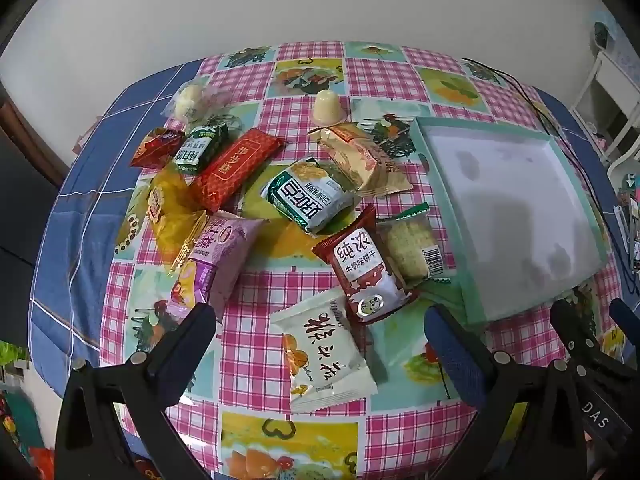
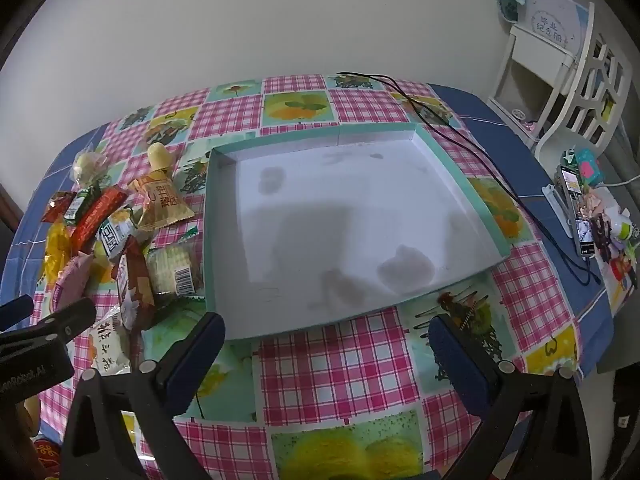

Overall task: Organize snacks
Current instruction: 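Move both tools toward the snack pile beside the white tray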

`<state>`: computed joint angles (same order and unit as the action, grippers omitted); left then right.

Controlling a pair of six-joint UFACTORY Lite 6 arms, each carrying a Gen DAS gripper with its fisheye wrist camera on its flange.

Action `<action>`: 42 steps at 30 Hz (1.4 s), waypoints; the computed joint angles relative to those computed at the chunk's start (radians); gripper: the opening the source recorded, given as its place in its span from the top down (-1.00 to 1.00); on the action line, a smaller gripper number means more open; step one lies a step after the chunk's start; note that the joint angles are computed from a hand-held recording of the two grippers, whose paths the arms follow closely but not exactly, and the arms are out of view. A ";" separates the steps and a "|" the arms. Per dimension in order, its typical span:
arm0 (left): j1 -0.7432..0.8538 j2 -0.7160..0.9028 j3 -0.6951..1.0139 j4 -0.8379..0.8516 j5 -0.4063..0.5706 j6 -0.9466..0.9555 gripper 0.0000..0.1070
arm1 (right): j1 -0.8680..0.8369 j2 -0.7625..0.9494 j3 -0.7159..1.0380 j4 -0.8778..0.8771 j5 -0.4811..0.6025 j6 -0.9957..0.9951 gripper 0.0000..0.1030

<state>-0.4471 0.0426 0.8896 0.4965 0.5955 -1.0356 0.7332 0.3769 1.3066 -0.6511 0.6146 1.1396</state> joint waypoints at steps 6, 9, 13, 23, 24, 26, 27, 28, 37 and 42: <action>0.002 0.004 0.000 -0.008 0.005 0.001 -0.92 | 0.000 0.002 -0.002 0.000 -0.002 0.000 -1.00; 0.004 0.010 0.001 -0.010 0.007 0.000 -0.93 | -0.001 0.001 -0.007 0.001 -0.004 -0.003 -1.00; 0.012 0.015 0.007 -0.026 0.016 0.015 -0.93 | 0.003 0.009 0.005 0.006 0.006 -0.012 -1.00; 0.009 0.020 0.004 -0.010 0.010 -0.014 -0.93 | 0.005 0.017 0.016 0.013 0.014 -0.022 -1.00; 0.007 0.021 0.004 -0.005 0.011 -0.021 -0.93 | 0.006 0.018 0.017 0.013 0.015 -0.022 -1.00; 0.015 0.020 0.004 -0.027 0.005 0.000 -0.93 | 0.006 0.019 0.018 0.014 0.016 -0.024 -1.00; 0.016 0.022 0.007 -0.037 0.008 0.009 -0.93 | 0.006 0.020 0.020 0.015 0.018 -0.026 -1.00; 0.018 0.018 0.001 -0.033 0.002 0.007 -0.92 | 0.006 0.021 0.022 0.016 0.019 -0.028 -1.00; 0.018 0.008 -0.021 0.018 -0.011 -0.035 -0.93 | 0.008 0.024 0.022 0.016 0.019 -0.026 -1.00; 0.031 0.003 -0.027 -0.021 -0.041 -0.010 -0.93 | 0.012 0.028 0.023 0.015 0.020 -0.022 -1.00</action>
